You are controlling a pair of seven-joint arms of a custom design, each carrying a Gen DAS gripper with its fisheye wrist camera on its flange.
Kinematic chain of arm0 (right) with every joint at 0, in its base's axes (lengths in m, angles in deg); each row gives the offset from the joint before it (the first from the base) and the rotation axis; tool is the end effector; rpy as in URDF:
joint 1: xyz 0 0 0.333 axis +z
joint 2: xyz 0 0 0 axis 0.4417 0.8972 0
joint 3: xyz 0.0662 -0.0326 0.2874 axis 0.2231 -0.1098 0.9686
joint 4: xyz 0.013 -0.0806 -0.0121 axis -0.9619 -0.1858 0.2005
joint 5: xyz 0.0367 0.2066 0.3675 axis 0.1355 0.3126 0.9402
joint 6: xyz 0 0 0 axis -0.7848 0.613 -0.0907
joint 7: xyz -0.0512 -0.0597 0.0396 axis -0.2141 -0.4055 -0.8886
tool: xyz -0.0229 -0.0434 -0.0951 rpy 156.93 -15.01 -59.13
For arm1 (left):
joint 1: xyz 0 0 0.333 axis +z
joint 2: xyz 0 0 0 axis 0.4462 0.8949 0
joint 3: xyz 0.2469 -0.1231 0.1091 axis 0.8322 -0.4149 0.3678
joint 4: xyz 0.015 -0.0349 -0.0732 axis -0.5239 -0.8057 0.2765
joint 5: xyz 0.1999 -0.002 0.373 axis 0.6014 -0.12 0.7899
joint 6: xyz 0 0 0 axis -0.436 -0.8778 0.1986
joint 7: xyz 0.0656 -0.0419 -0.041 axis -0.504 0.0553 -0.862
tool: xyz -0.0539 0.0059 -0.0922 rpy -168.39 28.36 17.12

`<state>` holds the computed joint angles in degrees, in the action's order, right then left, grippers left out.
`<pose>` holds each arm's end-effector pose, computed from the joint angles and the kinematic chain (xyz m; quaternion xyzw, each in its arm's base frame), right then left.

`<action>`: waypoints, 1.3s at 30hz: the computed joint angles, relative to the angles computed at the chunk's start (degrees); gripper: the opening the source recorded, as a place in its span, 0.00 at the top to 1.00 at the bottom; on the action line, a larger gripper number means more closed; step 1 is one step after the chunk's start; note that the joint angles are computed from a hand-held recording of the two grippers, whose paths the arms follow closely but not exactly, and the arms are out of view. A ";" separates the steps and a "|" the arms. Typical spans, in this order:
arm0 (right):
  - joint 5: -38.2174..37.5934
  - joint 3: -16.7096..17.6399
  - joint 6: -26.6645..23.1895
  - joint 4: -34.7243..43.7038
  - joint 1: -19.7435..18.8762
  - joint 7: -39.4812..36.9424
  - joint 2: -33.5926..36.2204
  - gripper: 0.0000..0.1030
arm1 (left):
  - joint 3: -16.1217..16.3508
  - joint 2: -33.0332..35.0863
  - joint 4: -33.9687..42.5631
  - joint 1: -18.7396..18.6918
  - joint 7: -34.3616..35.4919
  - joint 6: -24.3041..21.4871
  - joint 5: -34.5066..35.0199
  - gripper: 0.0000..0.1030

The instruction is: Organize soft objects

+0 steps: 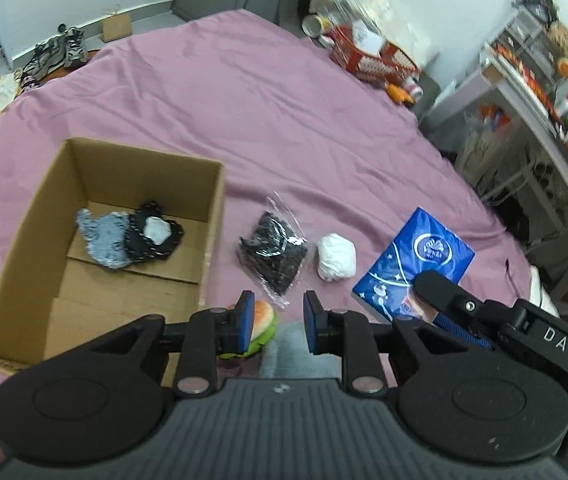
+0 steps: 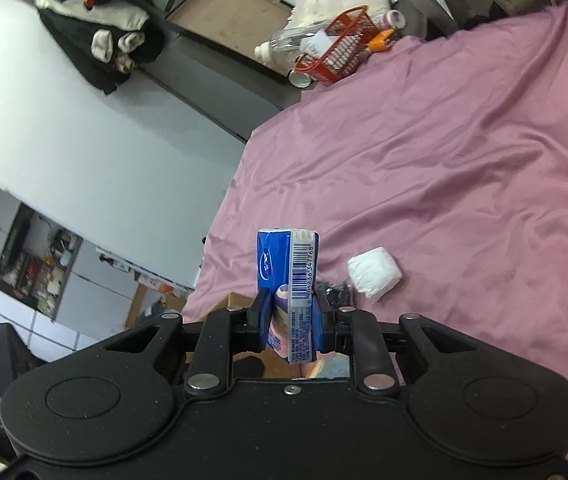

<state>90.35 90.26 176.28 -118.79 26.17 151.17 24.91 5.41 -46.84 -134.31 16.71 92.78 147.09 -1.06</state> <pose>0.6707 0.3132 0.3249 -0.5259 0.7009 0.0392 0.4803 0.6625 -0.2531 0.3816 -0.7657 0.5796 -0.2698 0.0713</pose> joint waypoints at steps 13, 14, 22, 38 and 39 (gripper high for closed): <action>-7.92 13.53 3.25 -1.24 -13.75 -0.04 8.99 0.80 | 2.63 15.19 23.05 -6.26 -1.81 -20.53 6.22 0.65; -8.72 14.01 3.28 -1.25 -14.33 0.24 9.59 0.80 | 3.02 16.27 24.70 -6.86 -2.13 -21.99 7.09 0.65; -11.51 15.52 1.55 -0.41 -16.37 1.93 12.57 0.80 | 4.31 24.37 36.26 -9.89 -2.32 -31.01 10.69 0.65; -9.76 13.69 0.63 -0.52 -15.20 1.67 10.82 0.80 | 6.18 28.52 40.72 -11.88 -3.88 -35.26 13.34 0.81; -9.63 13.79 0.81 -0.65 -15.23 1.45 10.70 0.80 | 6.15 27.19 38.53 -11.68 -5.11 -33.85 13.33 0.84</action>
